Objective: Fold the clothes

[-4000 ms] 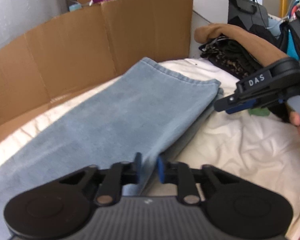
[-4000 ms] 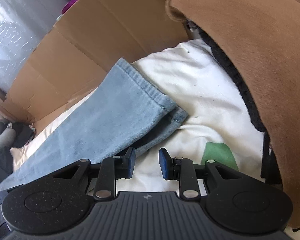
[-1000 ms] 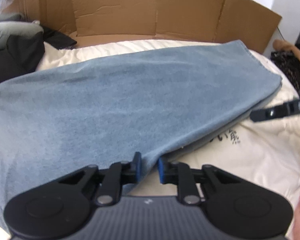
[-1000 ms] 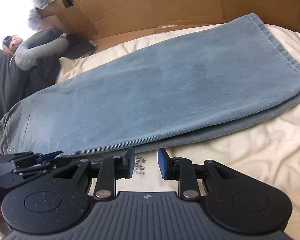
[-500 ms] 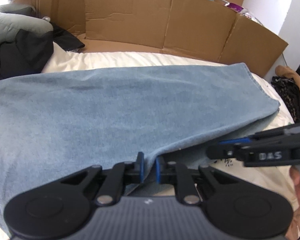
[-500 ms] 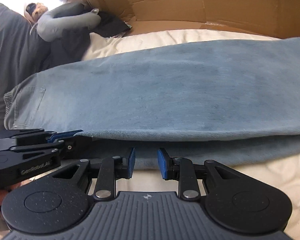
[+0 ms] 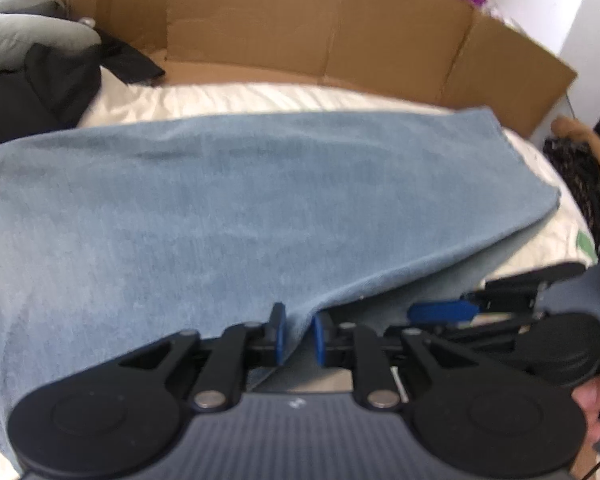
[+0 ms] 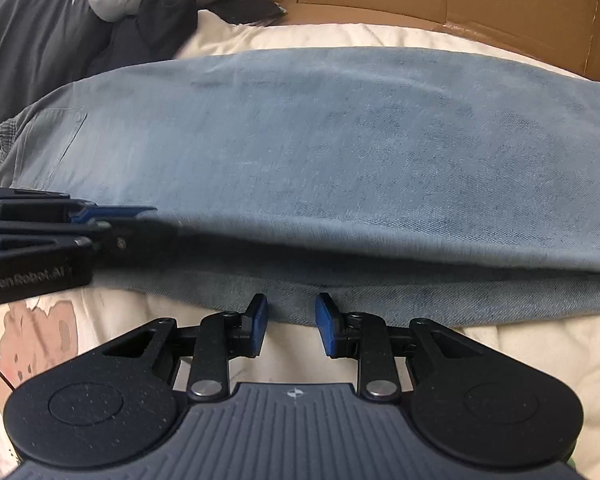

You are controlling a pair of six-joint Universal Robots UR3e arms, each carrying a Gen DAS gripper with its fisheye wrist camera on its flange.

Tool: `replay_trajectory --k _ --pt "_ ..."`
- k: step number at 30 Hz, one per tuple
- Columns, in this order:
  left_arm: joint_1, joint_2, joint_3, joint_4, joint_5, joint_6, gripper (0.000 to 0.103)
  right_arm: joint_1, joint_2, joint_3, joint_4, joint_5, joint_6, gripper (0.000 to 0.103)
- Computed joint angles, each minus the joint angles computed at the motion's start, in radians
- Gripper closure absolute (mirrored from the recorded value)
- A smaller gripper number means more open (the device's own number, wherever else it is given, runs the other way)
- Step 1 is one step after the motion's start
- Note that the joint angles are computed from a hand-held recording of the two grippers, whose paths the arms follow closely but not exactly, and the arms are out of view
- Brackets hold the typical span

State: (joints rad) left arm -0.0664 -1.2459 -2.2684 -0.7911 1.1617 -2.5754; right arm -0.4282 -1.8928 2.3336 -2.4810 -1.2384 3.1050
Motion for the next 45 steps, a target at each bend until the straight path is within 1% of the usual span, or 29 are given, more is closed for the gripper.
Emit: replay_trajectory --k 1,2,3,4,6,8,10,14,16,18,21,24,27,29,30,31,32,33,34,37,39,42,44,45 --pt "0.008 0.027 -0.02 -0.005 0.009 0.024 0.069 -0.003 -0.004 -0.003 0.009 0.001 -0.005 0.07" --pt "0.022 0.061 -0.041 -0.013 0.02 0.048 0.063 -0.006 -0.008 -0.008 0.019 0.004 -0.006 0.07" --pt "0.039 0.095 -0.063 -0.022 0.028 0.066 0.053 -0.008 -0.012 -0.009 0.023 0.006 -0.006 0.07" --pt "0.059 0.13 -0.083 -0.032 0.036 0.081 0.048 -0.01 -0.017 -0.01 0.026 0.009 -0.004 0.069" --pt "0.105 0.193 -0.112 -0.067 0.053 0.108 0.048 -0.014 -0.025 -0.011 0.03 0.015 -0.002 0.069" --pt "0.146 0.247 -0.128 -0.109 0.077 0.13 0.043 -0.013 -0.024 -0.013 0.023 0.023 -0.003 0.069" --pt "0.203 0.314 -0.143 -0.165 0.078 0.173 0.031 -0.014 -0.025 -0.013 0.015 0.033 -0.004 0.069" --pt "0.318 0.483 -0.179 -0.268 0.068 0.261 0.024 -0.012 -0.033 -0.016 0.007 0.052 0.001 0.069" --pt "0.347 0.532 -0.194 -0.283 0.074 0.284 0.021 -0.004 -0.025 -0.021 -0.002 0.057 0.004 0.069" --pt "0.351 0.54 -0.215 -0.255 0.092 0.293 0.02 0.006 -0.015 -0.031 -0.006 0.056 0.01 0.069" --pt "0.31 0.49 -0.241 -0.167 0.149 0.28 0.02 0.021 0.0 -0.043 -0.013 0.051 0.019 0.069" --pt "0.279 0.453 -0.273 -0.056 0.194 0.26 0.019 0.032 0.011 -0.051 -0.02 0.049 0.025 0.069" --pt "0.273 0.429 -0.317 0.063 0.225 0.27 0.018 0.044 0.024 -0.056 -0.031 0.051 0.036 0.069" --pt "0.293 0.44 -0.343 0.11 0.224 0.287 0.019 0.053 0.032 -0.058 -0.035 0.058 0.04 0.069" --pt "0.312 0.45 -0.352 0.124 0.212 0.293 0.023 0.062 0.039 -0.061 -0.04 0.059 0.043 0.069" --pt "0.358 0.485 -0.348 0.083 0.174 0.306 0.028 0.07 0.046 -0.065 -0.046 0.06 0.043 0.069" --pt "0.416 0.526 -0.332 0.006 0.127 0.313 0.03 0.078 0.053 -0.07 -0.051 0.062 0.042 0.069" --pt "0.455 0.539 -0.313 -0.043 0.1 0.3 0.032 0.085 0.061 -0.075 -0.056 0.064 0.042 0.069" --pt "0.477 0.536 -0.301 -0.055 0.088 0.276 0.033 0.092 0.07 -0.083 -0.061 0.065 0.044 0.069" --pt "0.484 0.492 -0.296 0.007 0.09 0.214 0.033 0.123 0.118 -0.116 -0.091 0.055 0.068 0.069" --pt "0.487 0.456 -0.283 0.025 0.087 0.197 0.033 0.147 0.153 -0.138 -0.118 0.049 0.084 0.069" --pt "0.507 0.454 -0.286 0.037 0.072 0.193 0.032 0.189 0.214 -0.162 -0.158 0.042 0.102 0.069" --pt "0.519 0.465 -0.298 0.05 0.075 0.182 0.03 0.218 0.255 -0.179 -0.18 0.036 0.112 0.069" --pt "0.526 0.471 -0.304 0.057 0.081 0.175 0.026 0.236 0.279 -0.188 -0.188 0.032 0.116 0.069"
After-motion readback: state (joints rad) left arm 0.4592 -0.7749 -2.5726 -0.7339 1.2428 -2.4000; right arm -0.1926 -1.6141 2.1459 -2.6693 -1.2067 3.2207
